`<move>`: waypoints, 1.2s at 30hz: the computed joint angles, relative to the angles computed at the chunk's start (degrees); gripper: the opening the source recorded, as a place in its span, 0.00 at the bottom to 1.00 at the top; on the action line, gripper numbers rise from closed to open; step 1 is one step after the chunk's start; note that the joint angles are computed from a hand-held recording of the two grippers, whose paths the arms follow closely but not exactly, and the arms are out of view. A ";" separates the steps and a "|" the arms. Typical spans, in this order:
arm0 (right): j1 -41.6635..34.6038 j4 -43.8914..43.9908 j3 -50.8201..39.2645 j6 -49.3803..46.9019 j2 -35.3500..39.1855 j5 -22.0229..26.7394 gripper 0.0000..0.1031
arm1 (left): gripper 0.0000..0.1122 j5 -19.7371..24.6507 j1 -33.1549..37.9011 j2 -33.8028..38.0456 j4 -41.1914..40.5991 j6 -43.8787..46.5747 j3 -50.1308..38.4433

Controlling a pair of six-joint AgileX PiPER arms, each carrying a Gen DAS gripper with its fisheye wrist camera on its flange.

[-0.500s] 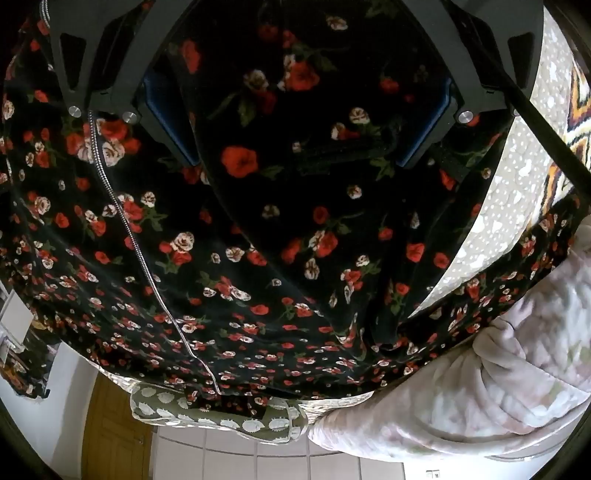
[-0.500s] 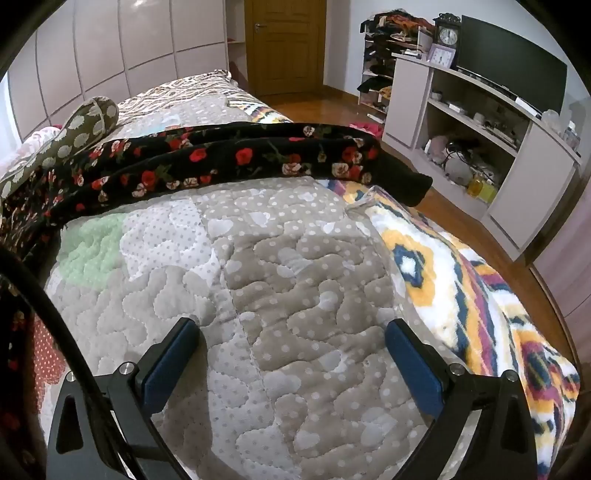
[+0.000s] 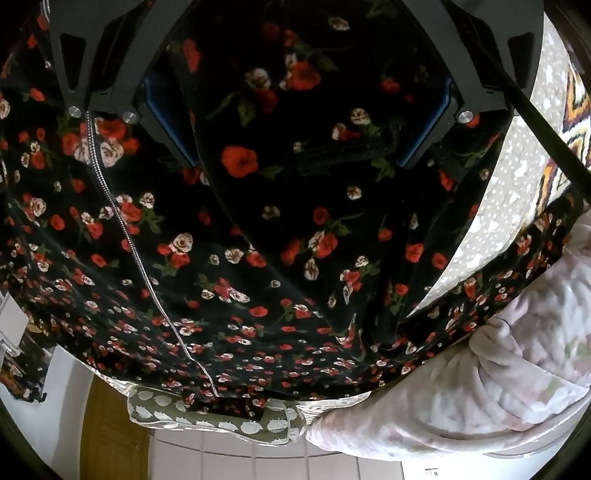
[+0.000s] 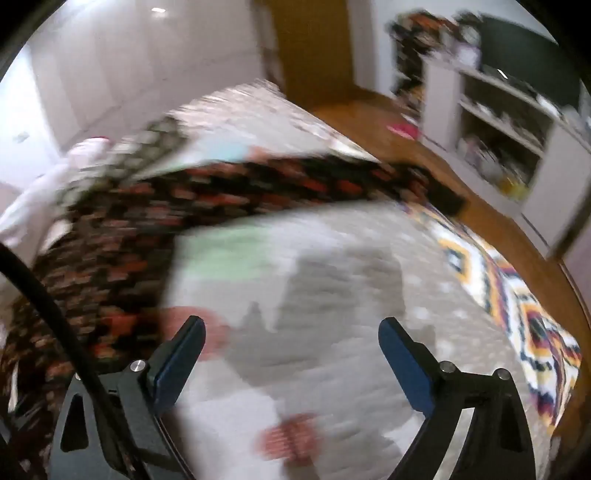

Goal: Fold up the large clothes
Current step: 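Position both grippers open over the black rose-print dress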

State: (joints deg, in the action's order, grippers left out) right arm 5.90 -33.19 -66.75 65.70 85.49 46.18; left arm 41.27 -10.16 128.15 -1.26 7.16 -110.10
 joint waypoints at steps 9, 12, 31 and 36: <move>16.48 5.73 -17.48 -6.71 13.02 -7.03 0.94 | 0.92 -0.38 0.72 -0.25 -1.77 1.52 0.27; 21.09 -0.52 -29.11 -4.09 24.17 2.57 0.94 | 0.92 -0.91 0.51 -0.58 -1.79 1.25 0.95; 19.79 -3.27 -29.78 -1.13 34.05 5.86 0.99 | 0.92 -1.31 0.48 -0.73 -1.78 1.13 1.39; 20.12 -3.83 -30.13 -0.82 34.25 6.35 0.99 | 0.92 -1.41 0.55 -0.76 -1.95 1.27 1.49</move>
